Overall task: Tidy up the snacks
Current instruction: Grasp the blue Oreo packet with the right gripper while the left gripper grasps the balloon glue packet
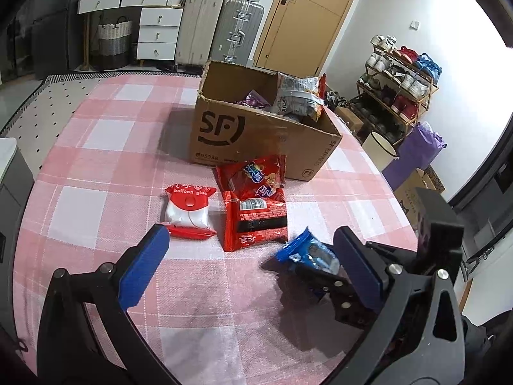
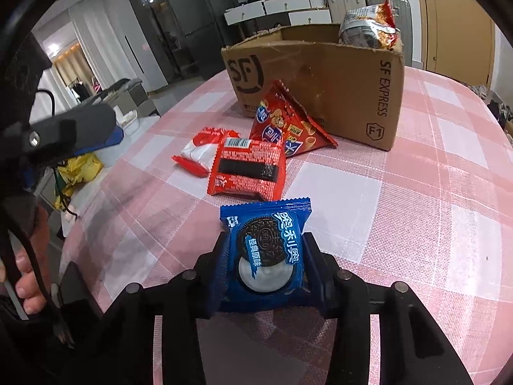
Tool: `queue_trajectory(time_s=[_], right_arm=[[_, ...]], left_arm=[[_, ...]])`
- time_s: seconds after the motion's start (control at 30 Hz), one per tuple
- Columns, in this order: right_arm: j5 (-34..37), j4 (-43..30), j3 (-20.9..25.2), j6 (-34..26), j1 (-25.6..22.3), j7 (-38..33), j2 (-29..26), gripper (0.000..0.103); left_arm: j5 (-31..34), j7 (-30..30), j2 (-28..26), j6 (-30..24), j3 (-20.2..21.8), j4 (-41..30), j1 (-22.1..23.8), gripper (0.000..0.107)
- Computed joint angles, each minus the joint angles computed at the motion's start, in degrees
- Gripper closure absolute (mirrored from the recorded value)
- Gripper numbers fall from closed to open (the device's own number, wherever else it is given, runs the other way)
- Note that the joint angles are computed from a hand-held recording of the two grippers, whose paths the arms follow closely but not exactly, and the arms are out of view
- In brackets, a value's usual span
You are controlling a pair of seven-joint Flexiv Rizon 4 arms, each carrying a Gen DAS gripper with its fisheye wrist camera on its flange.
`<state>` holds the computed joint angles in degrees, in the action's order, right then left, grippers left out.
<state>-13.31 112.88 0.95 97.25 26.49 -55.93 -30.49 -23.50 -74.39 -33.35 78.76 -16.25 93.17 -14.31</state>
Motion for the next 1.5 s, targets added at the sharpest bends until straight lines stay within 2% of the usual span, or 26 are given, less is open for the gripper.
queue_trajectory(time_s=[0.2, 0.3, 0.37, 0.5, 0.63, 0.8, 0.97, 1.07, 1.23, 1.5], right_arm=[[0.98, 1.79, -1.58, 2.41, 1.29, 0.01, 1.45, 0.059], [2.05, 2.70, -1.92, 4.32, 1.64, -0.24, 2.07, 0.059], [2.63, 2.96, 0.88, 5.59, -0.83, -0.38, 2.29, 0.059], [4.41, 4.43, -1.01, 6.72, 0.90, -0.65, 3.80, 0.059], [3.90, 4.29, 5.67, 9.03, -5.29, -0.58, 3.14, 0.059], [4.40, 4.58, 5.09, 8.79, -4.90, -0.31, 3.14, 0.059], [4.47, 4.30, 5.03, 8.74, -4.75, -0.21, 2.68, 0.059], [4.36, 4.12, 5.21, 8.78, -4.93, -0.17, 2.45, 0.059], [4.29, 3.82, 6.18, 8.96, -5.96, 0.51, 1.69, 0.059], [4.87, 4.20, 4.81, 9.06, -4.82, 0.97, 1.72, 0.059]], left_arm=[[0.60, -1.61, 0.15, 0.20, 1.53, 0.39, -0.26, 0.005], [1.74, -4.12, -0.47, -1.74, 3.87, -0.99, -1.41, 0.005], [2.99, -5.76, -1.32, -2.98, 5.49, -2.51, -2.24, 0.005], [5.69, -8.63, -3.56, -5.51, 8.17, -6.07, -3.37, 0.005], [7.72, -11.22, -6.63, -8.34, 9.93, -10.51, -3.93, 0.005], [11.29, -16.35, -10.53, -13.20, 13.36, -16.68, -5.36, 0.005], [14.17, -20.38, -13.27, -17.33, 15.07, -21.04, -5.59, 0.005], [14.84, -20.45, -14.56, -19.36, 14.24, -23.03, -4.85, 0.005], [17.33, -21.55, -17.06, -22.77, 15.66, -27.75, -5.56, 0.005], [21.03, -23.25, -19.07, -25.18, 17.11, -31.93, -6.37, 0.005]])
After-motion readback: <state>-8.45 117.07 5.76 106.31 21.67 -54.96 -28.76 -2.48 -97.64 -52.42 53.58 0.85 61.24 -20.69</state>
